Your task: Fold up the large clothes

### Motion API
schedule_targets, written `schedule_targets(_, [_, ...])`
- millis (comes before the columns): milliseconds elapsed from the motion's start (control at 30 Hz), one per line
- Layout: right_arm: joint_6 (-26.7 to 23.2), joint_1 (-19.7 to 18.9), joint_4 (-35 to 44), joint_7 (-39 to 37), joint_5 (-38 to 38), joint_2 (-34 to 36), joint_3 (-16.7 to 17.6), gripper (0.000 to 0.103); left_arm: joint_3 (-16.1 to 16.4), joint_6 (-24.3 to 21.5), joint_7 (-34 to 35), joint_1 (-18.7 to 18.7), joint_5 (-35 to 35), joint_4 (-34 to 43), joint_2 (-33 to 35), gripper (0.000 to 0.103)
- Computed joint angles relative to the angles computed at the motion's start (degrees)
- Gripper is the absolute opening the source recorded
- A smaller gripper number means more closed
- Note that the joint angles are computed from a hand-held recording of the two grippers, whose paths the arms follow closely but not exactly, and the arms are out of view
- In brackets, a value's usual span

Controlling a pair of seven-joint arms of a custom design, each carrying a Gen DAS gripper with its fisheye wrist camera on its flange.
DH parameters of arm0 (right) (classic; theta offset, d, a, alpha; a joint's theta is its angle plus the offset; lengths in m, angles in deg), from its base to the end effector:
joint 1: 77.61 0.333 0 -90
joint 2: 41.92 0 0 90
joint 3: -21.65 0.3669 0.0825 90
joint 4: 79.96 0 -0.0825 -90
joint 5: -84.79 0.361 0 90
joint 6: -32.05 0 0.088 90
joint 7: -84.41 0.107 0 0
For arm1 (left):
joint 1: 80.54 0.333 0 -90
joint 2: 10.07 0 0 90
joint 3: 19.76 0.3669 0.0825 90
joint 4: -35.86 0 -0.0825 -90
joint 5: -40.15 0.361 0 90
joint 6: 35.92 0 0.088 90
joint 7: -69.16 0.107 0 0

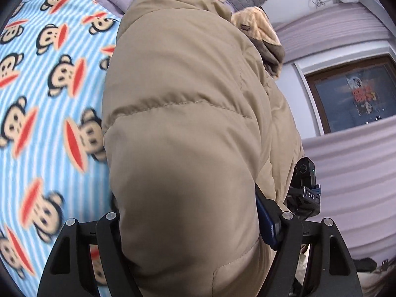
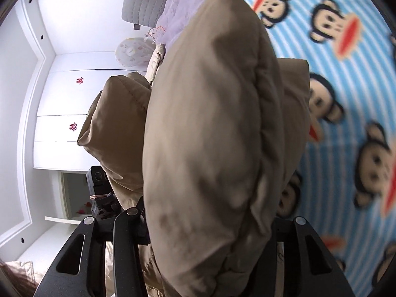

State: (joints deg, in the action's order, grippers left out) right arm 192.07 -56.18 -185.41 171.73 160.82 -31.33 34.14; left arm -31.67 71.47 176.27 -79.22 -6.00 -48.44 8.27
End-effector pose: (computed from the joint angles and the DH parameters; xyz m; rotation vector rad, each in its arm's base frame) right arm 0.5540 0.3055 0.5475 -1.0713 1.8173 0.5672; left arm 0.6474 -0.1530 0.5875 1.5295 -1.9689 0.9056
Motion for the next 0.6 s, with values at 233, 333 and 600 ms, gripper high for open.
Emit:
schedule_targets(233, [0.54,0.12,12.92,11.89,-15.68,13.61,-1.17,0.051,-0.24,1.42,-3.16,0.4,4.72,10.55,11.69,0.084])
schedule_targets(333, [2.16,-0.08,14.19,15.72,-18.86,16.23,-0.44,0.057,-1.3,2.78,-3.21,1.59,3.61,8.18,12.42,0.091])
schedule_targets(600, [3.82,-1.55,11.71,25.73,-24.83,15.73,2.15,0.075,0.78,6.21,0.31,1.77,9.97,3.42,7.45,0.093])
